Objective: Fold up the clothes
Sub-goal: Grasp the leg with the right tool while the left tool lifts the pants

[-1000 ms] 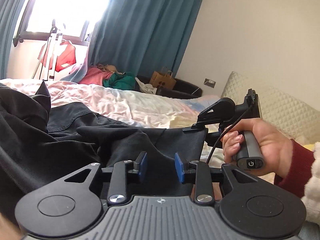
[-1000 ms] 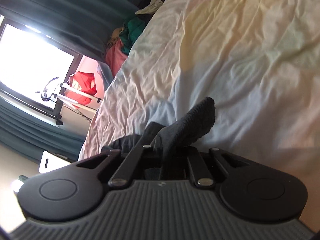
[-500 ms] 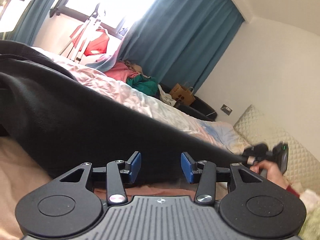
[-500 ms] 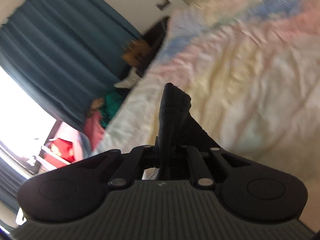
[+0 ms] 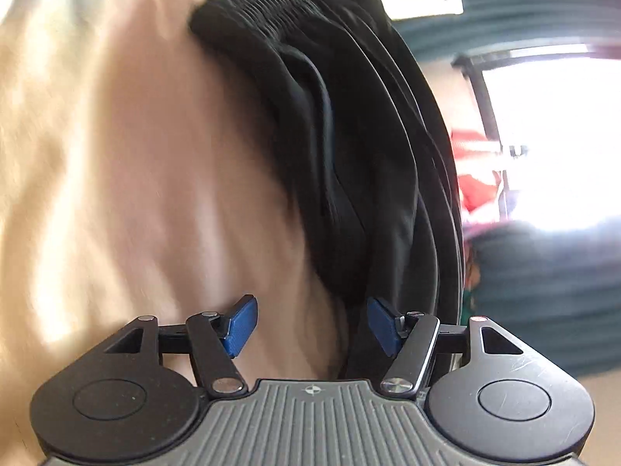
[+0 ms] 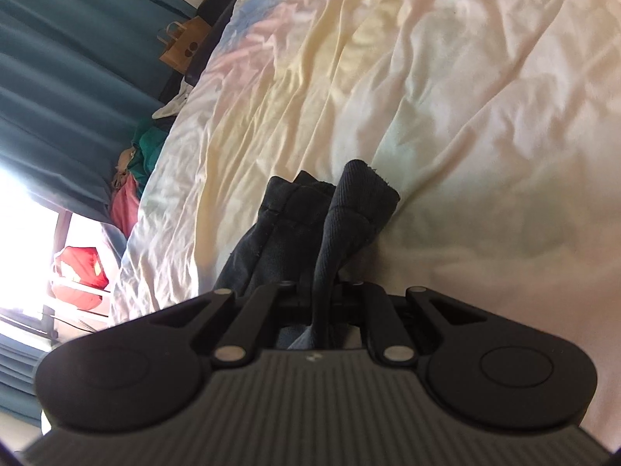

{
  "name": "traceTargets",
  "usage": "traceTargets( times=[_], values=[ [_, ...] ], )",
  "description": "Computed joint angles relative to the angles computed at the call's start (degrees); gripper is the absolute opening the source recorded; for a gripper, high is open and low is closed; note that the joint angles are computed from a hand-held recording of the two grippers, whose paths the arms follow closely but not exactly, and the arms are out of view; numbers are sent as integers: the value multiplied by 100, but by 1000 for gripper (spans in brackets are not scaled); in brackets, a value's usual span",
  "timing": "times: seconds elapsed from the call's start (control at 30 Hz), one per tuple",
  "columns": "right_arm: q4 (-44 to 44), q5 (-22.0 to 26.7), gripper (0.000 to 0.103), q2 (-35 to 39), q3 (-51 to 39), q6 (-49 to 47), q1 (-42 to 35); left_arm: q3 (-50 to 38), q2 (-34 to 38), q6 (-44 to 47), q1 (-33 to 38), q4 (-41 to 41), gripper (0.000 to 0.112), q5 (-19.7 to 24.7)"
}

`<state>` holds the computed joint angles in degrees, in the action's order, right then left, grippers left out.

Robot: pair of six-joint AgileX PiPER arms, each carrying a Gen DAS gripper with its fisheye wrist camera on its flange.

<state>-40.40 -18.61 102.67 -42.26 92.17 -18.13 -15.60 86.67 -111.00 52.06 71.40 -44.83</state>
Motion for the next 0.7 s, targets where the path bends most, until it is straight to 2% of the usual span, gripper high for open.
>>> traceTargets(
  times=[0.07, 0.2, 0.27, 0.3, 0.33, 0.37, 0.4, 0.5, 0.57, 0.63, 0.7],
  values=[
    [345, 70, 8, -102, 15, -384, 76, -253, 390, -105, 270, -227, 67, -94],
    [1334, 106, 8, -204, 24, -1539, 255, -913, 1447, -362, 565, -237, 68, -706],
    [1763, -4, 8, -175, -7, -2008, 307, -1033, 1631, -180, 634, -373, 57, -844],
    [2021, -36, 8, -168, -20, -2288, 341, -1063, 1579, -39, 625, -416, 35, -756],
    [2276, -70, 8, -162, -33, -2567, 377, -1089, 1510, 164, 579, -453, 22, -622],
    [2521, -107, 8, -155, -47, -2836, 413, -1115, 1446, 376, 533, -496, 22, -491],
    [2857, -148, 8, -174, -34, -3171, 465, -1123, 1373, 583, 492, -566, 16, -379],
    [3804, -306, 8, -233, 4, -4112, 625, -852, 953, 1069, 399, -1170, 9, -314],
    [4083, -535, 8, -334, 112, -4350, 672, -551, 256, 1455, 385, -1620, 9, -190],
    [4181, -784, 8, -554, 287, -4501, 711, -34, -410, 1737, 696, -2222, 8, -627],
    [4368, -1170, 8, -938, 620, -4745, 787, 185, -925, 1418, 1110, -2215, 8, -880]
  ],
)
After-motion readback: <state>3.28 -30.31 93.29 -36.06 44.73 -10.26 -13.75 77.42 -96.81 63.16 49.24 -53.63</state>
